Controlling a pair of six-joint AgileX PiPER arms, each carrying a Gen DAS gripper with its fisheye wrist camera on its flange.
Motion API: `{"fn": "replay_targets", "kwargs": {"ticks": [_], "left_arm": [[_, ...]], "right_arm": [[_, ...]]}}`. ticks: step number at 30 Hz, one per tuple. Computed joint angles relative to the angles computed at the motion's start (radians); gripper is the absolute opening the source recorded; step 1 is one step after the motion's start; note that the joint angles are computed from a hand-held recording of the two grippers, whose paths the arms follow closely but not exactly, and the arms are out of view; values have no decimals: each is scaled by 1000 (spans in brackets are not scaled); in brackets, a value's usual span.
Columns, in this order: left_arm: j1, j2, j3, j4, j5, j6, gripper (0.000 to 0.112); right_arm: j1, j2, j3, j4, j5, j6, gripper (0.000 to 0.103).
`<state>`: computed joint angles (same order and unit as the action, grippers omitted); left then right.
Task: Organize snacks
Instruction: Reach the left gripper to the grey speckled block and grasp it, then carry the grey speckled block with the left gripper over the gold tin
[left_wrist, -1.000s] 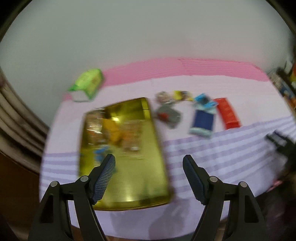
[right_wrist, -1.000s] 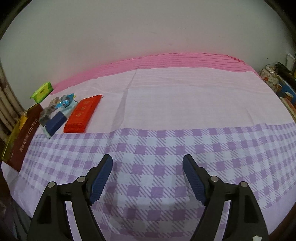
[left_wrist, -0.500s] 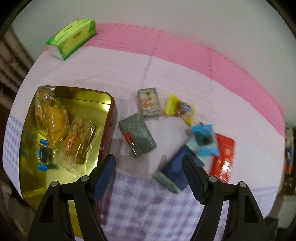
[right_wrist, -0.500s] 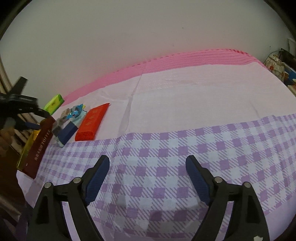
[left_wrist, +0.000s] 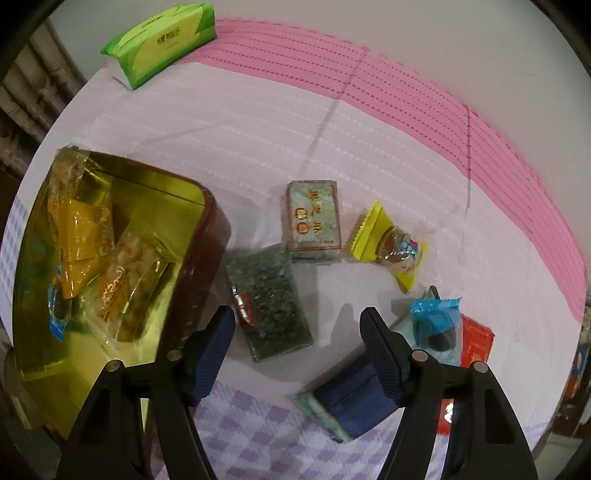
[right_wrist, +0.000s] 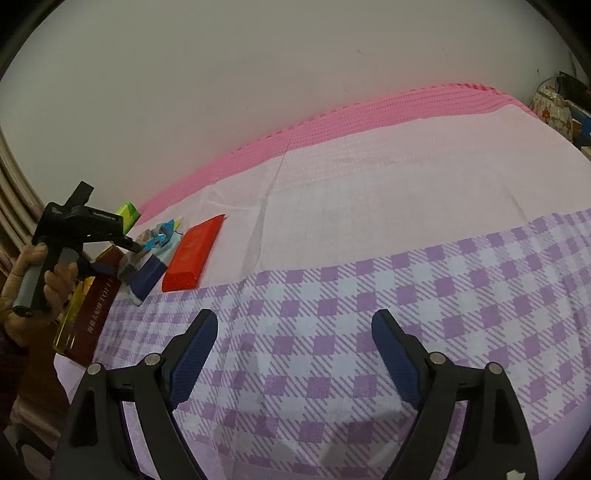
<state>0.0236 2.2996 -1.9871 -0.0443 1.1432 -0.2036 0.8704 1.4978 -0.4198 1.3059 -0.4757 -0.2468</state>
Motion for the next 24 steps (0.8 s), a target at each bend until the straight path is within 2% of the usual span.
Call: {"fn": "replay_targets", "kwargs": {"ticks": [4,9,11,12,15,17,19,21,24], "left_arm": [[0,57,-63,8,35,-51,70],[-18,87,-102,51,37,-81,68],[-30,89,-97,89,25,-118,49],[-27,75,-68,91,-5,-132,40],[-35,62,-39,105,-36,-126,37],[-39,17,45,101,-80,-96,37],[-39,-76,209,85,-165,-58,37],[-33,-172,361,45,-250,26,37],[-14,-284,515,-20,-327,149,37]], "right_arm": [[-11,-12,9,-24,10,20,85],[-23,-12,10,-44,20,41,87],[-25,-12,10,-46,22,41,87],[-26,-13,10,-47,22,42,87],[-32,-14,11,-61,24,56,87],[-39,-16,14,-72,26,63,88],[-38,-19,19,-73,22,71,88],[-32,-19,18,-60,18,64,88],[-32,-15,12,-36,20,33,88]]}}
